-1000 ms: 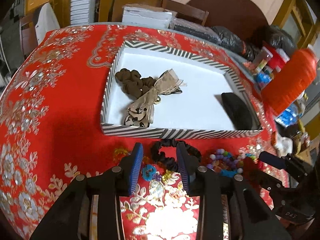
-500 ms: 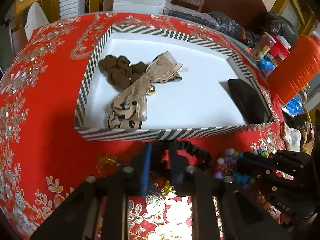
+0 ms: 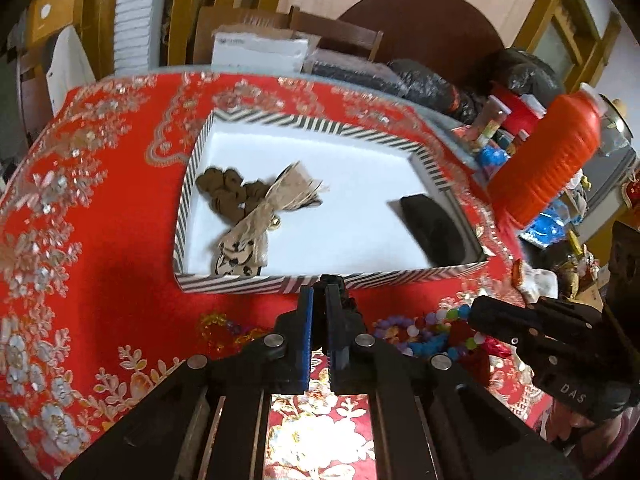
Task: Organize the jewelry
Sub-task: 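Grasp the black beaded hair tie with the left gripper while the right gripper grasps the pastel bead bracelet, then carry the hair tie with the left gripper into the tray while the right gripper places the bracelet beside it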
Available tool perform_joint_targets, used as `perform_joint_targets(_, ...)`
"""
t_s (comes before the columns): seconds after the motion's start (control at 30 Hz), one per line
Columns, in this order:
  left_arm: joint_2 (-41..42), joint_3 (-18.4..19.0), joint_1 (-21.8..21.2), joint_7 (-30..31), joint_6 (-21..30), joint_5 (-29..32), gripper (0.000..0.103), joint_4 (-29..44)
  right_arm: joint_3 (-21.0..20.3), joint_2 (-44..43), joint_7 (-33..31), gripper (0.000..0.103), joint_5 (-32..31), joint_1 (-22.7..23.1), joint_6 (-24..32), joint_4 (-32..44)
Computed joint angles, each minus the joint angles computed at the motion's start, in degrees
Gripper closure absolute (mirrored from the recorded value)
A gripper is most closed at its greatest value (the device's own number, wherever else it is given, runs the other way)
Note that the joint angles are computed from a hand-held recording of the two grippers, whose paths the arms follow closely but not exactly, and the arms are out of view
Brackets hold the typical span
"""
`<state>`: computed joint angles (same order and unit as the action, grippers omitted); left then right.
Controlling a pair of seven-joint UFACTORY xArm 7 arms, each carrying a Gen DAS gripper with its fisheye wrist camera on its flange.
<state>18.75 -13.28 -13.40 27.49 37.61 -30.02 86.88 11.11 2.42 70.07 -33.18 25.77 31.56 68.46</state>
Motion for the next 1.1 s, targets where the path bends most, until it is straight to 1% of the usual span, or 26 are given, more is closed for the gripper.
perform_joint_targets(0.23,-2.83,-0.08,-0.87,1.33,-2.38,0.35,0.101,-1.19,1.1,-3.43,3.13,0.094,-4.3,-0.36,2.56,0.11)
perform_joint_targets(0.33,-2.97,0.05,-1.59,0.79,-3.02,1.13,0.101,-0.65,1.69,-4.59,3.1,0.094,-4.89,-0.99,3.86,0.16)
perform_joint_targets(0.73,-0.82,0.14,-3.67,-2.72,-4.95,6.59,0.101,2.28,2.86,-6.15,1.12,0.094,-5.42,-2.98,7.37,1.85)
perform_joint_targets(1.1,2.02,0.34,-4.68,-5.96,-5.67,10.84,0.101,4.85,2.22,-5.37,-0.97,0.094,-4.62,-4.04,7.94,3.23)
